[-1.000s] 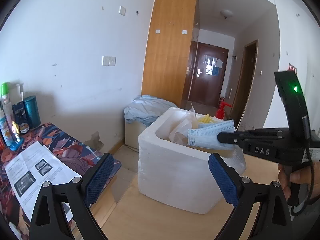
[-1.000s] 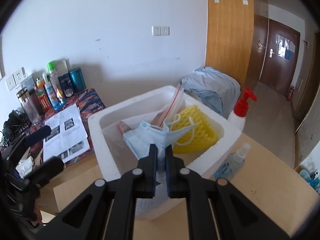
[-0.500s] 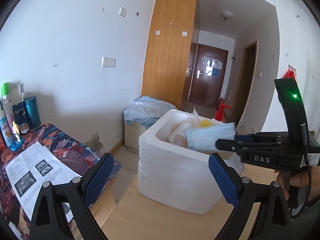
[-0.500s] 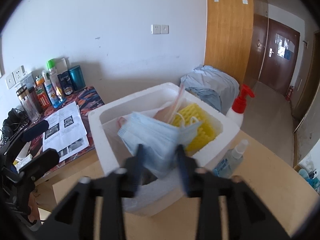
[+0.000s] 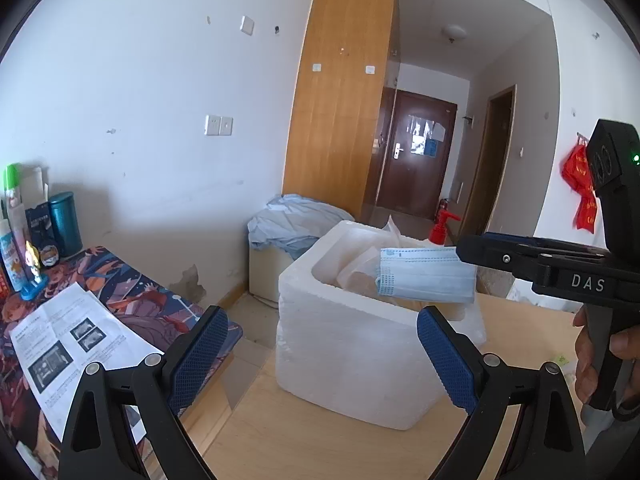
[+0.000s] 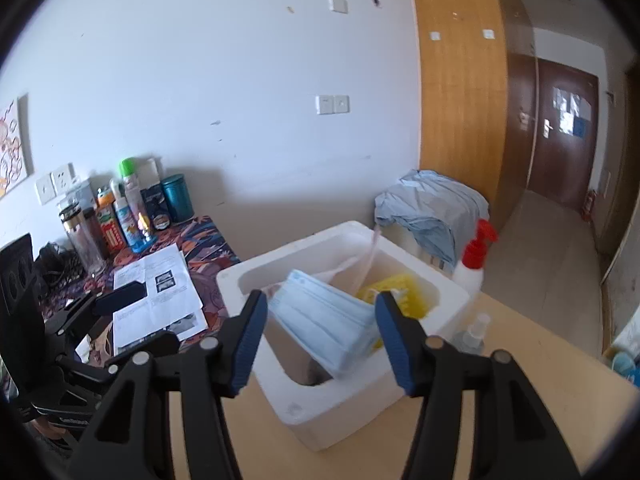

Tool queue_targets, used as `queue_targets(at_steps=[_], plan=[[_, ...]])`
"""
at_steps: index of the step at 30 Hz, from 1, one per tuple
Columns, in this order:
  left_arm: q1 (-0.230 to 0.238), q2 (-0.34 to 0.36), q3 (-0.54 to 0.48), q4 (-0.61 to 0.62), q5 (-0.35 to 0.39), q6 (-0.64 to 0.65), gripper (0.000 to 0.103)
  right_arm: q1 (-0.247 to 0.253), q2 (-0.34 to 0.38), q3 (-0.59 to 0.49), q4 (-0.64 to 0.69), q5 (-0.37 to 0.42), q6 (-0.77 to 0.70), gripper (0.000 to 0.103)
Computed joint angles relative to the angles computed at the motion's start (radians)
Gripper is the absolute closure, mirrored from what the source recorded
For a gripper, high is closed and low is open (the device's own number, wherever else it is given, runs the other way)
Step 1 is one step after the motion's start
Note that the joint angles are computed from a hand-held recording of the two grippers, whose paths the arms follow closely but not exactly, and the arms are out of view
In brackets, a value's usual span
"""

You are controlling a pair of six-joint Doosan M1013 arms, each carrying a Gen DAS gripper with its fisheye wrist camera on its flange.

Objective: Organize soft objects
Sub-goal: 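Lower the blue mask into the foam box with the right tool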

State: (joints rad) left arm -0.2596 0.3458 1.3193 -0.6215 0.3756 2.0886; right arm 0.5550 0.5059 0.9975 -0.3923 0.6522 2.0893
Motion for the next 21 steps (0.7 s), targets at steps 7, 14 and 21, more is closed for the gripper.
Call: queue_targets(at_steps=[7, 14, 21], plan=[[0.006, 0.002, 0.000, -0.009, 0.001, 0.000, 0.007, 0.003, 0.065, -0.099, 0.043, 0.114, -0.071, 0.093], [0.015, 0.009, -0.005, -0.036, 0.010, 0.013, 0.007, -0.004, 0.106, -0.169, 0.068, 0.180, -0.083, 0.094], [0.023, 0.014, -0.007, -0.063, 0.013, 0.029, 0.007, -0.015, 0.157, -0.245, 0.142, 0.268, -0.142, 0.093]])
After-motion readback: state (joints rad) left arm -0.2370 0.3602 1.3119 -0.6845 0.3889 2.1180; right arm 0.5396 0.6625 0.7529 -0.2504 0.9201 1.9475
